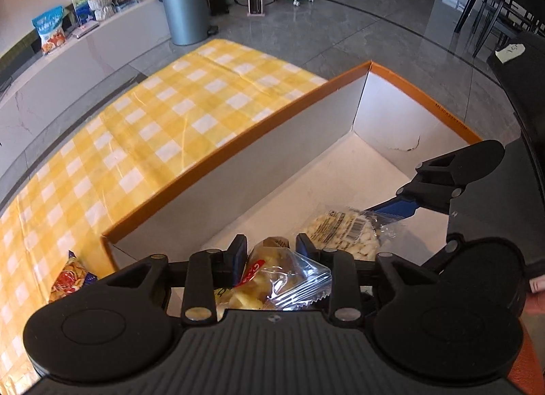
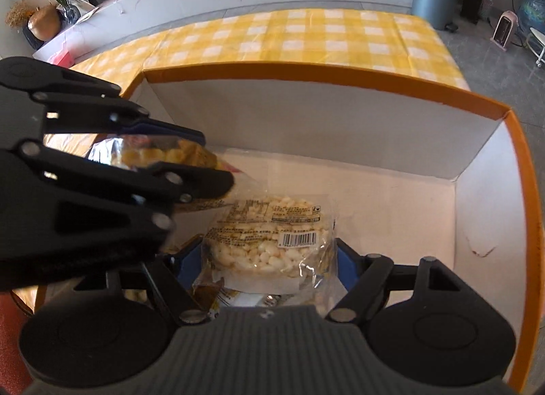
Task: Organize snacks
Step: 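Lower both tools into the orange box and open them to release the tub and bag, then move both tools back from the box toward the remaining snacks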
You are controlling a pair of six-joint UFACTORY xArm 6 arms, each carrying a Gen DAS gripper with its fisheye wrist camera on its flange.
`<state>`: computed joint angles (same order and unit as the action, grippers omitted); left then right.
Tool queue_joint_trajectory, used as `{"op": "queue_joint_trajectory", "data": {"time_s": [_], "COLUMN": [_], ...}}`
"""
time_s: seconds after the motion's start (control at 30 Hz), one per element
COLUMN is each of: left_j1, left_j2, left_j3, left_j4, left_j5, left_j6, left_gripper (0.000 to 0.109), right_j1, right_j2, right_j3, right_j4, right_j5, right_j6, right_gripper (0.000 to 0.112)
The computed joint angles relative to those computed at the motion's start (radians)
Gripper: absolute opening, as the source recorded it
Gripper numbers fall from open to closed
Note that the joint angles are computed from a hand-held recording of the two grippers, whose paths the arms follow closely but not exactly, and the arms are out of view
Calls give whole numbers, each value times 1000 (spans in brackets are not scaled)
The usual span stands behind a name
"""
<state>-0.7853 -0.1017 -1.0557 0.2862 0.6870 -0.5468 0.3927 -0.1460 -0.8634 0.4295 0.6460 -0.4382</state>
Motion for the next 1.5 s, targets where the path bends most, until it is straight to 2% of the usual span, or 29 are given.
{"op": "queue_joint_trajectory", "data": {"time_s": [0.1, 0.2, 0.4, 0.53, 0.63, 0.67, 0.73, 0.8, 0.93, 0.97, 1.07, 1.23, 1.33, 1.43, 1.5], "left_j1": [2, 9, 10, 1, 4, 3, -2, -10, -24, -26, -28, -49, -70, -95, -115], "left_j2": [-13, -50, -145, -181, -201, -209, -215, -211, -178, -168, -158, -220, -265, -325, -366], "left_j3": [18, 50, 120, 144, 163, 171, 176, 170, 152, 149, 149, 191, 209, 239, 258], "left_j4": [-17, -45, -88, -69, -110, -122, -137, -147, -115, -96, -63, -3, 81, 149, 191], "left_j5": [-12, -32, -82, -80, -79, -79, -62, -29, 10, 18, 31, 21, 28, 26, 39], "left_j6": [1, -8, -13, -34, -19, -10, 11, 31, 20, 4, -38, -101, -179, -255, -306], "left_gripper": [45, 63, 68, 69, 69, 68, 59, 37, 29, 27, 27, 28, 31, 38, 39], "right_j1": [4, 14, -3, -17, -19, -16, -12, -9, -5, -5, 4, 20, 29, 32, 40], "right_j2": [3, -6, -42, -66, -81, -83, -87, -92, -74, -65, -43, -75, -117, -166, -205], "right_j3": [1, 14, 32, 41, 53, 56, 60, 67, 52, 44, 32, 63, 90, 110, 133], "right_j4": [15, -2, -6, 39, 58, 57, 59, 64, 88, 100, 104, 58, -2, -7, -23], "right_j5": [7, -11, 9, 29, 27, 25, 22, 18, 27, 38, 42, 11, -11, -11, -29], "right_j6": [-15, -21, -20, -38, -47, -50, -53, -57, -72, -75, -54, -25, 19, 27, 42], "right_gripper": [77, 79, 80, 80, 76, 74, 67, 61, 43, 43, 43, 43, 45, 46, 46]}}
